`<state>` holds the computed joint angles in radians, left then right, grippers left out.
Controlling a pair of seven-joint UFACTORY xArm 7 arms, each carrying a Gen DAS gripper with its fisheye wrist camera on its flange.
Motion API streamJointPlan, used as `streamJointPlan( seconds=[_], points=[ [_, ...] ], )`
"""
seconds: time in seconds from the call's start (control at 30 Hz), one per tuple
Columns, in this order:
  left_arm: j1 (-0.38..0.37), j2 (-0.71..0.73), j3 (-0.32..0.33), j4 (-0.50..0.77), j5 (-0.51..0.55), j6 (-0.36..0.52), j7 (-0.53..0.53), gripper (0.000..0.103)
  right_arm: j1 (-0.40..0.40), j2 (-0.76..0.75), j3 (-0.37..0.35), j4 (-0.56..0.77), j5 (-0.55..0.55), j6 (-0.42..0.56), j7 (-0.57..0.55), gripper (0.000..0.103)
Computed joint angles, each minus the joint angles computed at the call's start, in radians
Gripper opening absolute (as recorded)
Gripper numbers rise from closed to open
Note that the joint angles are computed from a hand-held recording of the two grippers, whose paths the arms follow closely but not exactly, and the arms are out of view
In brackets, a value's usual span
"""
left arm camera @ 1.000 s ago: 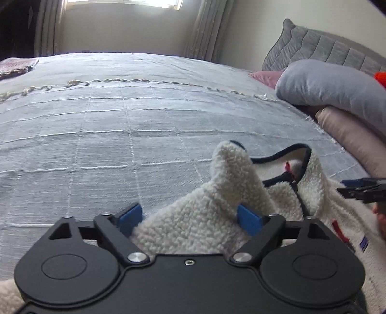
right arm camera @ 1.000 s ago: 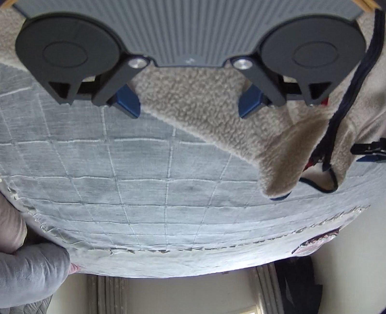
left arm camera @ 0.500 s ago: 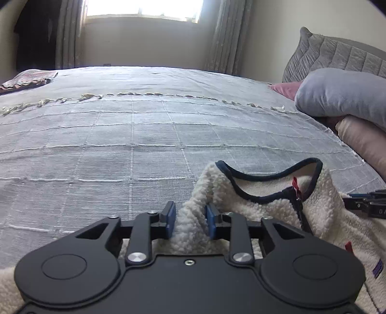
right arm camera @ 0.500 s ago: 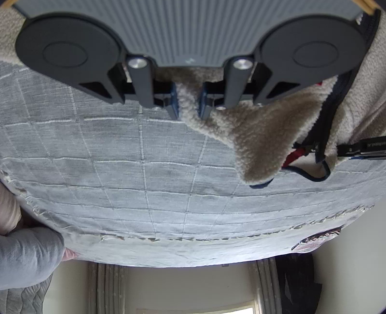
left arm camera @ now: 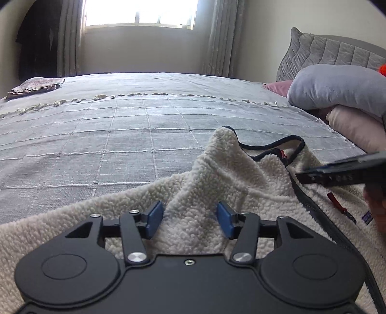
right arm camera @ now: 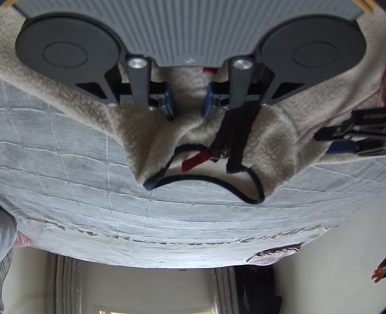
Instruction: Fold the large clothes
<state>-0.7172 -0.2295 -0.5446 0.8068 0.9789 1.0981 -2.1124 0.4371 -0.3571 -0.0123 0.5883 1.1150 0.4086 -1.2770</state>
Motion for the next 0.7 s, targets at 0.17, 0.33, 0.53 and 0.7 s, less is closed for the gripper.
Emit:
streamJointPlan(
  seconds=[0.17, 0.33, 0.53, 0.7],
  points=[
    [-0.022, -0.009, -0.029, 0.054, -0.084, 0.090, 0.002, 0.056, -0.030, -0.132, 0.018, -0.073, -0.070, -0.048, 0.185, 0.027],
    [-0.123, 0.019, -0.160, 0.161, -0.127, 0.293, -0.067, 0.076, -0.234, -0.565, -0.107, -0.328, -0.421, 0.185, 0.194, 0.051],
    [-0.286, 0.196, -0.262, 0.260, -0.184, 0.467, -0.295, 0.076, -0.504, -0.532, -0.451, -0.272, -0.644, 0.391, 0.121, 0.050],
    [-0.415, 0.310, -0.262, 0.475, -0.182, 0.625, -0.355, 0.076, -0.663, -0.572, -0.500, -0.147, -0.695, 0.626, 0.155, 0.054]
  ],
)
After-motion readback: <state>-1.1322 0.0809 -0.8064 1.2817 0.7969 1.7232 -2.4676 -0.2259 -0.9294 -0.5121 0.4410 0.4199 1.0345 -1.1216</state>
